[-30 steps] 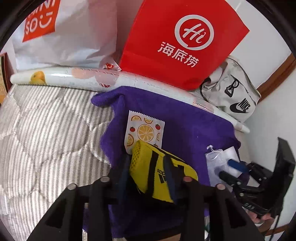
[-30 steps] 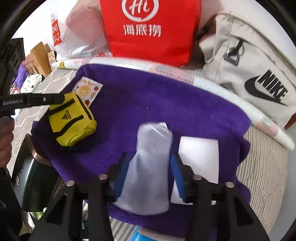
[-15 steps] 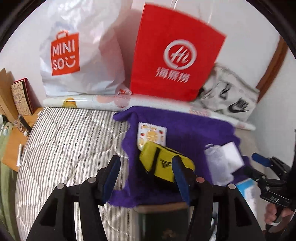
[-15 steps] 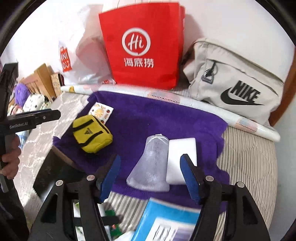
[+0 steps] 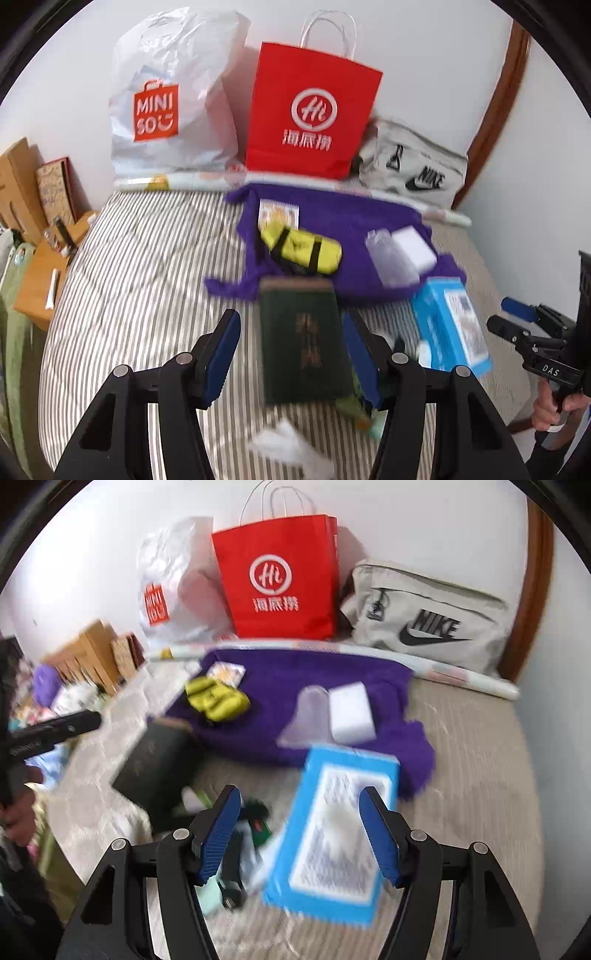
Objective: Organize soft objects
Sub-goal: 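Withdraw both tools from the towel toward the white tissue and black strap, then grasp the crumpled white tissue with the left tool while the right tool grasps the black watch strap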
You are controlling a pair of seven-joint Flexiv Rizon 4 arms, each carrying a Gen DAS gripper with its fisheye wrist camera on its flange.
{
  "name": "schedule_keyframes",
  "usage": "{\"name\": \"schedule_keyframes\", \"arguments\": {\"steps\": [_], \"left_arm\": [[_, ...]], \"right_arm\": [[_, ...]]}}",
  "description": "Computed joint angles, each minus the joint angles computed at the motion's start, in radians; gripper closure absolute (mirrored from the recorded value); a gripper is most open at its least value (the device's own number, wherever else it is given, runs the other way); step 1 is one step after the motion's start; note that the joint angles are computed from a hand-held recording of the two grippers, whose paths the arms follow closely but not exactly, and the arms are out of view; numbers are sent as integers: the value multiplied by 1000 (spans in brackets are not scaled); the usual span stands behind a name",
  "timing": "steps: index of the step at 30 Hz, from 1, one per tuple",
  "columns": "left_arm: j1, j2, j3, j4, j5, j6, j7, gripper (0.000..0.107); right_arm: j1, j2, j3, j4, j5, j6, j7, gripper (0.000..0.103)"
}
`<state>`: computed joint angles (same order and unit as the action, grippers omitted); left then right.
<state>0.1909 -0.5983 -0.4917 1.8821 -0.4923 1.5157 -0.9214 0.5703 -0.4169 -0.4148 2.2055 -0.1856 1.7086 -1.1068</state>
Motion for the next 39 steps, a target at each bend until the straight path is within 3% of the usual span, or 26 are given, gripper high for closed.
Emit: {"name": "schedule_keyframes", "arguments": {"steps": [2, 3, 5, 10, 16, 19, 23, 27, 31, 35, 39], "left_arm": [[51, 18, -56, 73, -10, 24, 17, 51], [64, 25, -65, 98, -7, 26, 18, 51], [64, 31, -56, 141, 4, 33, 5, 51], [79, 13, -60, 201, 19, 17, -9, 51], [3, -30, 23, 215, 89, 24, -56, 51], [-27, -51, 50, 219, 131, 92, -83, 51], [-60, -63, 86, 213, 186, 143, -134, 53], [-158, -58, 216, 198, 252, 184, -196, 82], [1, -77, 73, 220, 310, 191, -201, 86], [10, -71, 91, 212, 334, 190, -262, 86], [96, -80, 9, 219, 352, 177, -264, 86]], "right_arm": [[56, 17, -65, 66, -60, 41, 72, 37], [47, 27, -49, 90, -64, 62, 85, 37], [37, 42, 9, 108, 46, 67, 17, 37], [236, 42, -131, 194, 195, 129, -38, 37], [289, 34, -122, 235, 302, 157, -94, 36], [322, 23, -134, 238, 344, 161, -126, 36], [303, 21, -99, 233, 370, 167, -145, 36], [287, -5, -65, 224, 384, 187, -164, 36], [249, -38, -8, 198, 390, 202, -183, 36], [181, -80, 63, 151, 387, 206, -175, 44], [155, -135, 90, 102, 394, 222, -153, 51]]}}
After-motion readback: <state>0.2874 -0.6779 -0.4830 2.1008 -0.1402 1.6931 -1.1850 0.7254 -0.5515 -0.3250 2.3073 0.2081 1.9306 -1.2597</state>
